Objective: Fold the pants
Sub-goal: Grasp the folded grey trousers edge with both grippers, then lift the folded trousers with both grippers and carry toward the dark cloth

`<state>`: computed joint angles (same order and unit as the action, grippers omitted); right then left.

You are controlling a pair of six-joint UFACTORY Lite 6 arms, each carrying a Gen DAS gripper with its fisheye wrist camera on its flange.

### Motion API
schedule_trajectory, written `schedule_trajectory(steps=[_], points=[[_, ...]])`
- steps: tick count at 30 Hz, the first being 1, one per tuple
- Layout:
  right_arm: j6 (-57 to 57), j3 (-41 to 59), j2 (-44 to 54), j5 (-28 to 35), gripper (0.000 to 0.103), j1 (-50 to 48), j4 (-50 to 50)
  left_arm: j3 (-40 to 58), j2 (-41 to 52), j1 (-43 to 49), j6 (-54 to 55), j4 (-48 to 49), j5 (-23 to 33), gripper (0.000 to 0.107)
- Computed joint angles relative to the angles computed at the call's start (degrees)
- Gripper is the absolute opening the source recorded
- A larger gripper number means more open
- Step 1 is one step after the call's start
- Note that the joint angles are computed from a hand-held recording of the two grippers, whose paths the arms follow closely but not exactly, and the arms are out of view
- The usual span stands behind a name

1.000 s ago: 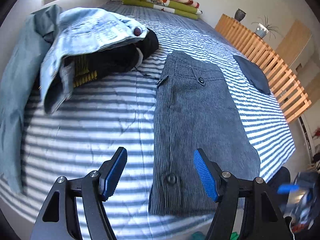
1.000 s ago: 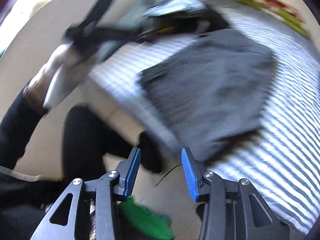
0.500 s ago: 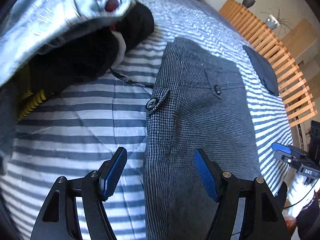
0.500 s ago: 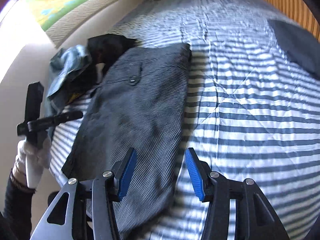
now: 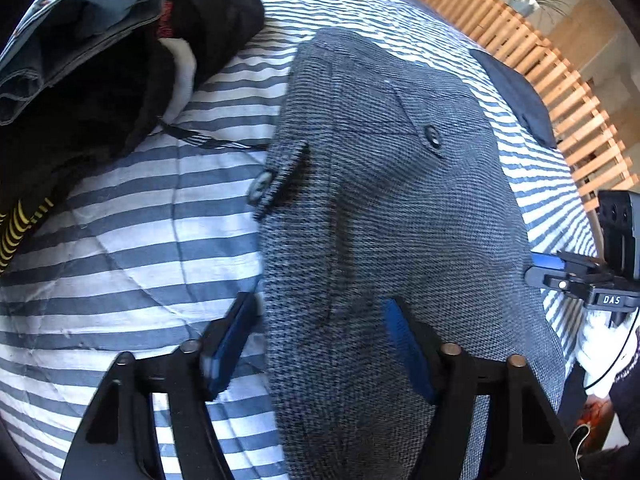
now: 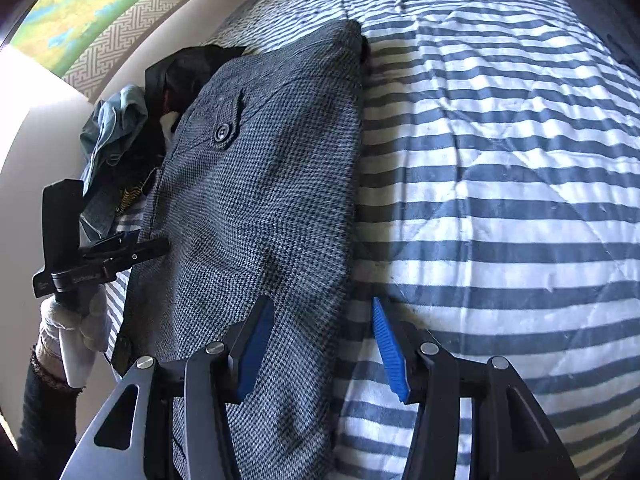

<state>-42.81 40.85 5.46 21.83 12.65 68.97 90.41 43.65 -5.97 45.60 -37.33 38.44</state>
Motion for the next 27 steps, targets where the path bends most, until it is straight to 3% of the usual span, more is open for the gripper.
schedule_trajectory(steps=[2,4,6,8,13,19,23,27], points=[[-1.27,1.47,1.43,0.88,0.042,1.09,0.58,-0.46,-0.29,-0.48,-0.19,-0.64,-0.81,0.048],[-1.51,2.93,2.93,0.22,0.032,2.54,0.39,-0.41,-0.13,-0.25,-0.02,-2.08,-0.73,0.035],[-3.10,3.66,3.93,0.53,0.011,3.32,1.56,-0.79,-0.20,0.56,1.68,-5.29,-0.16,0.022],[-7.33,2.72,3.18,1.45,0.006,2.69,6.02,-1.84,-0.98,1.72,4.07,-8.88,0.61,0.013],[-11.88,-3.71,-7.66,5.77,0.005,-1.88,11.47,-6.84,-6.50,6.43,11.53,-21.46,6.91,0.011],[0.17,-8.33,-23.73,9.25,0.005,-4.36,-0.60,-13.56,-14.94,9.42,15.50,-27.88,12.03,0.011],[9.98,-8.89,-33.89,11.39,0.005,-5.17,-9.10,-19.64,-25.87,8.68,15.93,-28.85,12.68,0.011],[15.87,-8.51,-47.29,22.66,0.005,-15.20,-16.18,-21.09,-34.53,7.40,12.99,-27.46,15.92,0.011]])
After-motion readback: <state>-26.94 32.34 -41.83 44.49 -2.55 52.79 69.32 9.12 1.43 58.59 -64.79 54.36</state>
